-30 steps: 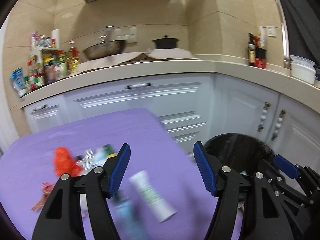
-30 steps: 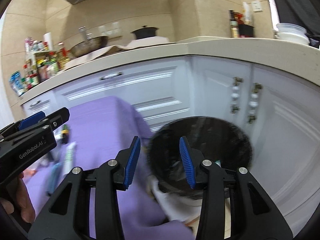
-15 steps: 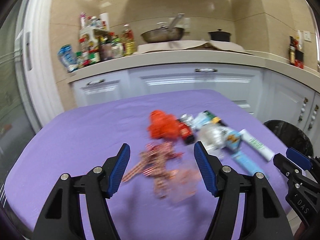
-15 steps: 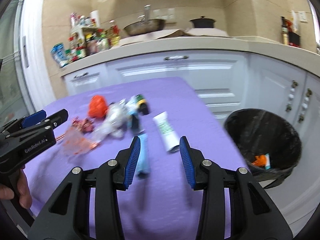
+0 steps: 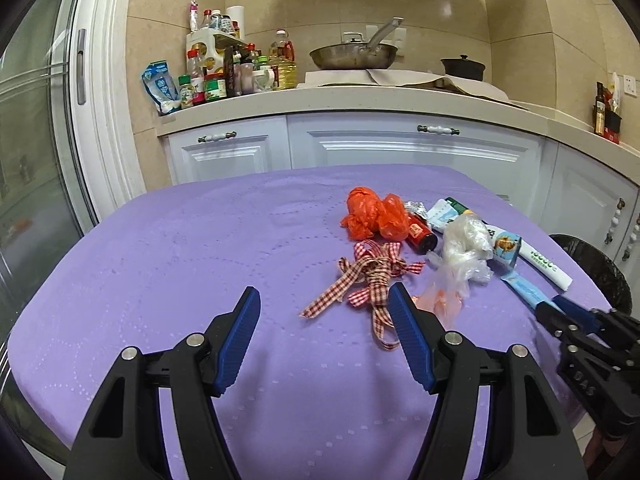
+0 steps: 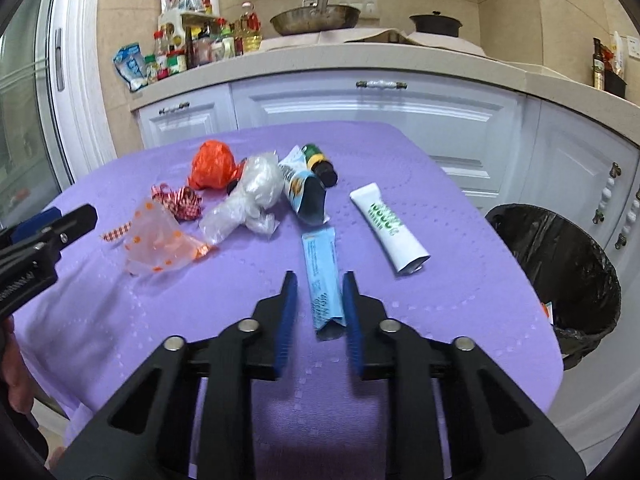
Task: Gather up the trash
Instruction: 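Grasp the light blue tube with the right tool while the left tool returns to the table, then close the left tool on the clear bag with orange print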
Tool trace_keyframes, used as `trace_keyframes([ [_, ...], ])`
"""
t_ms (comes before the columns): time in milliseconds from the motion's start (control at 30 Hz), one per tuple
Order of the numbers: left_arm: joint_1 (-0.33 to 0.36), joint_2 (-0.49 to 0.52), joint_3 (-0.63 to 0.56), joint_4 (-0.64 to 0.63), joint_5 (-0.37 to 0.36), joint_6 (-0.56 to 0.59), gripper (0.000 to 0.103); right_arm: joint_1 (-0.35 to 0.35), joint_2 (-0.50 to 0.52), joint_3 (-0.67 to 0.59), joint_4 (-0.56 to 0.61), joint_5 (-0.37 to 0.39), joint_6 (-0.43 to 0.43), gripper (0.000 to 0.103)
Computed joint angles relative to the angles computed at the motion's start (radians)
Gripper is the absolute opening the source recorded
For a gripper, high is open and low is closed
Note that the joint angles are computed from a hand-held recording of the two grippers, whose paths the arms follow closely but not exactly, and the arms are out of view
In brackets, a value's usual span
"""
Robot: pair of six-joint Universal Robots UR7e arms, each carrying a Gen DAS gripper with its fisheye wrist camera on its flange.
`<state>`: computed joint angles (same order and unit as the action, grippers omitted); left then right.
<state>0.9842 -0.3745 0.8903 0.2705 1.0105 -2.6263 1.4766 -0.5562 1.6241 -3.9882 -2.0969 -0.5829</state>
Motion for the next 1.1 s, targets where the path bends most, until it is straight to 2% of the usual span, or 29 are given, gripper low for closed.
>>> trace_keyframes([
  [67, -0.002, 0.0, 0.004, 0.007, 0.012, -0.003, 0.065, -0.002, 0.005, -0.004, 0.004, -0.001, -0.004, 0.014],
  [200, -0.007, 0.007, 0.006, 0.015, 0.038, 0.0, 0.065, -0.002, 0.011, -0.005, -0.012, 0.003, -0.018, 0.012],
  [500, -0.02, 0.071, -0.063, 0.06, 0.06, 0.015, 0.065, -0.004, -0.01, 0.036, -0.045, 0.021, -0.01, 0.011],
  [533, -0.02, 0.078, -0.072, 0.065, 0.061, 0.015, 0.063, -0.004, -0.014, 0.043, -0.052, 0.023, -0.01, 0.011],
  [700, -0.021, 0.137, -0.164, 0.153, 0.059, 0.018, 0.036, -0.008, -0.027, 0.067, -0.071, 0.035, -0.003, 0.011],
  [833, -0.022, 0.14, -0.158, 0.154, 0.063, 0.034, 0.009, -0.009, -0.034, 0.079, -0.079, 0.043, 0.001, 0.011],
  [967, -0.024, 0.116, -0.109, 0.113, 0.073, 0.05, 0.003, -0.008, -0.038, 0.088, -0.091, 0.049, 0.004, 0.011],
  [1100, -0.028, 0.087, -0.065, 0.085, 0.082, 0.049, 0.003, -0.006, -0.042, 0.101, -0.111, 0.055, 0.001, 0.011],
])
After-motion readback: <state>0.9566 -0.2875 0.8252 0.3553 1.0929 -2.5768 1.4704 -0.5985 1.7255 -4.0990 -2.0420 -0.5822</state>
